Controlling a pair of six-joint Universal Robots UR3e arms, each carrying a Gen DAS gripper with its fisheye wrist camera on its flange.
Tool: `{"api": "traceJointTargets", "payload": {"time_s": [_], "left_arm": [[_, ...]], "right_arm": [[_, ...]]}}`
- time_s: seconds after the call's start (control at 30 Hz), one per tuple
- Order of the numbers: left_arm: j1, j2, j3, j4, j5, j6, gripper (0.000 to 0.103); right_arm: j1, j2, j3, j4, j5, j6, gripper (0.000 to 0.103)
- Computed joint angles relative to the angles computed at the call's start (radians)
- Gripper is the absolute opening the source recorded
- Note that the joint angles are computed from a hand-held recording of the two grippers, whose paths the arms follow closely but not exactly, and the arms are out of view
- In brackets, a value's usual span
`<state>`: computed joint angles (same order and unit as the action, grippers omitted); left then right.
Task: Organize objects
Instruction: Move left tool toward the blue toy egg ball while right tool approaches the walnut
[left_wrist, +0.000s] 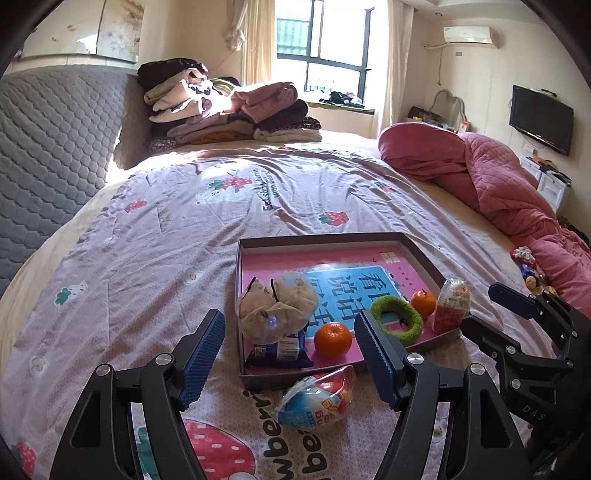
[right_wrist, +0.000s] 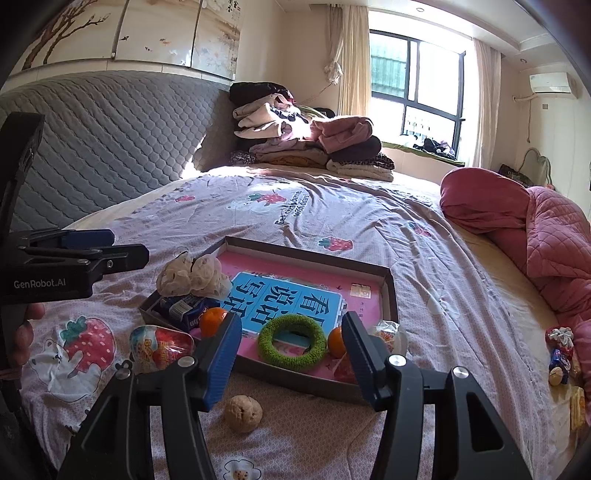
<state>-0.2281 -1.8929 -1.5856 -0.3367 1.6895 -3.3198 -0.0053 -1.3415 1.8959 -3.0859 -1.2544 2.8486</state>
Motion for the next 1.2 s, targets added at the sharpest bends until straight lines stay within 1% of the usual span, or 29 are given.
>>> {"api": "traceJointTargets", "payload": {"time_s": [0.33,0.63,0.83,1.13,1.2], "left_arm": [[-0.016,0.029,-0.107,0.046,0.009,-0.004,0.074],[-0.004,0.043,-0.179,0.083,-0.004,0.001,0.074],[0.000,0.053,-0.222,0.114,-0.026,0.024,0.074],[-0.016,0.035,-0.245,0.116,-0.019,0.080,0.074],[-0.012,0.032,-0.244,0.111,-0.034,0.089,0.074]], "right_arm": [[-0.025,-0.054,0.074,-0.010,0.021,-0.010,0.056],[-0.041,-0.084,0.129,-0.001,0.039,-0.028,0.057],[-0.050,-0.093,0.152,0.008,0.047,-0.041,0.057],[-0.043,-0.080,0.172,0.025,0.044,-0.056,0.057],[-0.039,-0.077,0.174,0.028,0.043,-0.057,0.057]]}}
